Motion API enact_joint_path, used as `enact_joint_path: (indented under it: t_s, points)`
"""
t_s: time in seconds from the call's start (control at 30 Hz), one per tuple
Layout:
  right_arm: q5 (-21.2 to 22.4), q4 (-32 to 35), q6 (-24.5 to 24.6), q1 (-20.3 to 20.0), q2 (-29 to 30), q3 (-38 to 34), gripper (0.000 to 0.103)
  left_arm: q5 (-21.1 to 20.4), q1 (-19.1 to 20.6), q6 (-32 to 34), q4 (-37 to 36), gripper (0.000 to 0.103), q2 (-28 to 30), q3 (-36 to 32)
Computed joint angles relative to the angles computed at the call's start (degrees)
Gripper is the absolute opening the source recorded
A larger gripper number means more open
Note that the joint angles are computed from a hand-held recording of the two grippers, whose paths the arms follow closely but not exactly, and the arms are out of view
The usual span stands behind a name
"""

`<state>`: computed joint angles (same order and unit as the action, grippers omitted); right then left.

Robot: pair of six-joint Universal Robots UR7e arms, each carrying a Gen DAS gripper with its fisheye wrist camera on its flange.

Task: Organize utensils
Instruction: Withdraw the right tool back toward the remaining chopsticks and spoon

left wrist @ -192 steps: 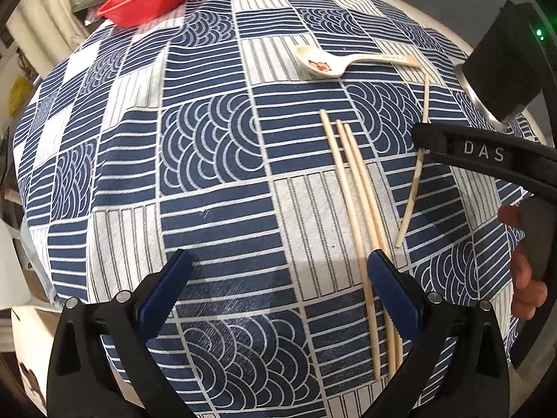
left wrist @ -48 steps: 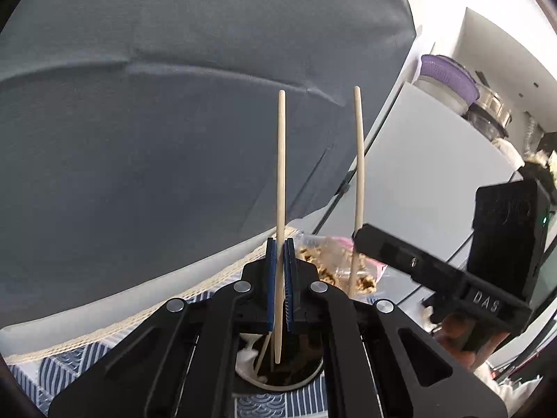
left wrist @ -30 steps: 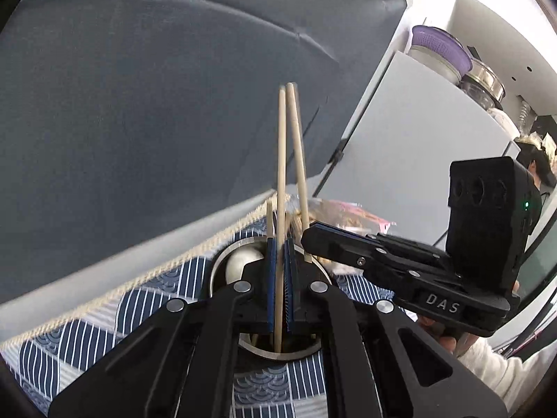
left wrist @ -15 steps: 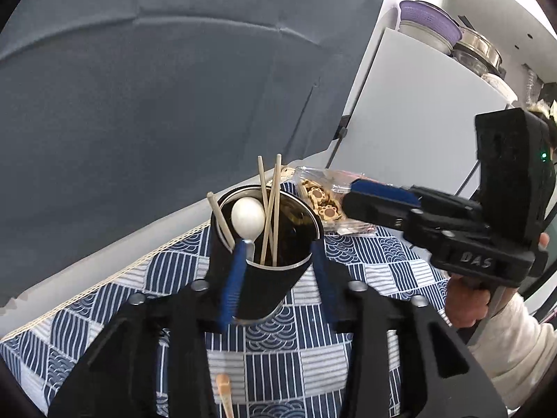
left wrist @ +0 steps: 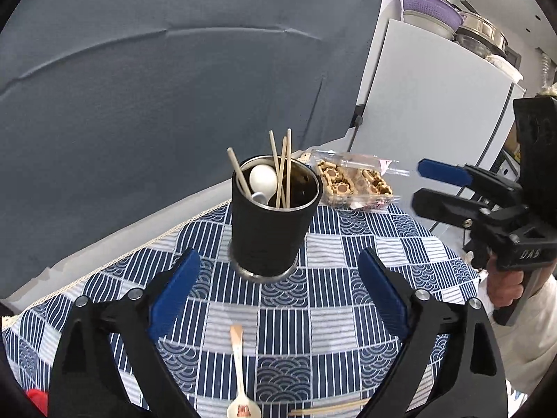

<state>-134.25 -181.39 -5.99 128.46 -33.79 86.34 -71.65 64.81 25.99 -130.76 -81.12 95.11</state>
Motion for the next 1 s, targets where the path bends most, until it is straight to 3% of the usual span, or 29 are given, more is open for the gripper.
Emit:
enact_joint_path:
  t_s: [0.2, 0.37, 1.0]
  points:
    - [-2.41, 0.58, 2.29, 1.59, -1.42, 2.79, 0.087, 3.05, -0.57, -1.14, -0.62, 0.097, -3.41, 3.40]
    - [-1.99, 3.12, 2.72, 2.14, -2.87, 4.71, 0.087, 7.24, -1.63, -2.21, -1.46, 0.097, -6.18, 6.76]
    - [8.51, 16.05, -1.19, 0.04, -8.83, 11.99, 0.088, 21.70, -8.62, -23.93, 3.70, 0.097, -15.19, 18.55]
